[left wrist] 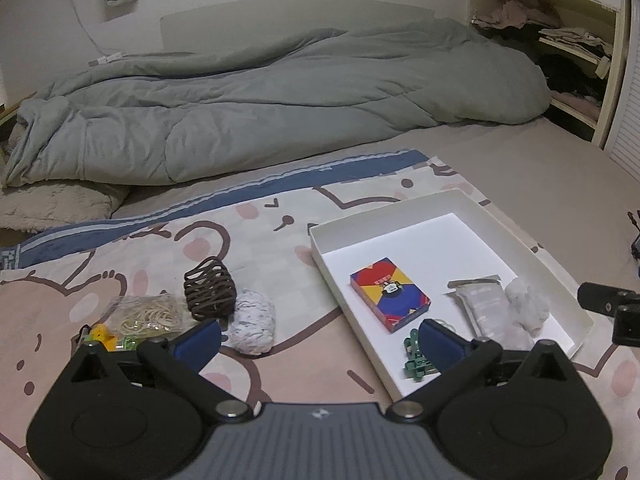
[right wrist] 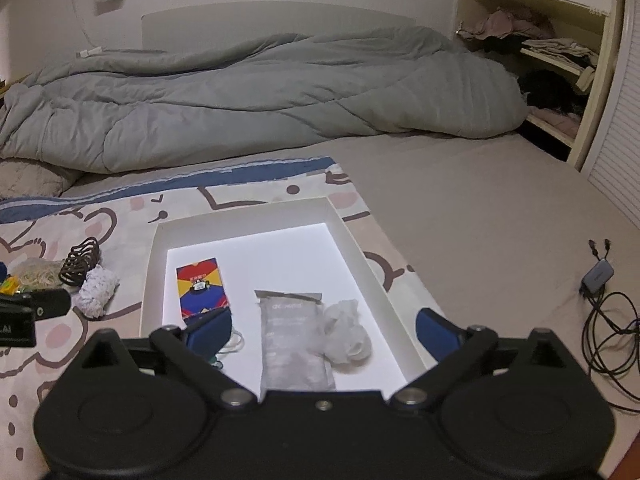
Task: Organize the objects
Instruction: 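Raise both open tools up out of the tray, then move both open tools back over the remaining items beside the tray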
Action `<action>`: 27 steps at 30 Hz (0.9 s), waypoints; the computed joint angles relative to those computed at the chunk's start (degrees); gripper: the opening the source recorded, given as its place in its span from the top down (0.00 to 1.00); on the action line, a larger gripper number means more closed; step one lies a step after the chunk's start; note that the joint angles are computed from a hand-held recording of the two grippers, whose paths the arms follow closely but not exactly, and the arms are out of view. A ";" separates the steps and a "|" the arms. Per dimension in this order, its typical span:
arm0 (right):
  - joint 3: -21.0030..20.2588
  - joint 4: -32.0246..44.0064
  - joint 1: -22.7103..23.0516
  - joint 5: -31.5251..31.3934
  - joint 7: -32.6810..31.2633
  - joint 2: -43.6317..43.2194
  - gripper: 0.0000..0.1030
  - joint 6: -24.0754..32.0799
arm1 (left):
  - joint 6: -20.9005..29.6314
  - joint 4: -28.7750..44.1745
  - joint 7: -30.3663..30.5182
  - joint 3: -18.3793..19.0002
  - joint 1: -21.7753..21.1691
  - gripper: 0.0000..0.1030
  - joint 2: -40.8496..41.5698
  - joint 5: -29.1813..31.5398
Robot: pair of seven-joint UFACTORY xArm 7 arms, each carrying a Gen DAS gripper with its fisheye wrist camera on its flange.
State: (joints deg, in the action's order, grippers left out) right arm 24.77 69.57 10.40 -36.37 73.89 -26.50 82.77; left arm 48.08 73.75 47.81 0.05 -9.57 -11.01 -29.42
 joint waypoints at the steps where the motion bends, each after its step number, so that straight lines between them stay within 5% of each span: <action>1: 0.04 0.08 0.03 0.05 0.10 0.00 0.03 0.04 | -0.11 0.04 -0.24 0.01 0.08 0.00 0.02 0.04; 16: 0.76 4.14 0.96 -2.83 2.54 5.25 0.00 -1.13 | -1.11 3.35 -2.37 1.11 2.69 0.00 2.77 -0.06; 27: -1.39 12.88 7.12 -8.50 3.61 16.19 0.00 -2.90 | -1.53 8.29 -2.70 2.40 7.59 0.00 6.86 -0.57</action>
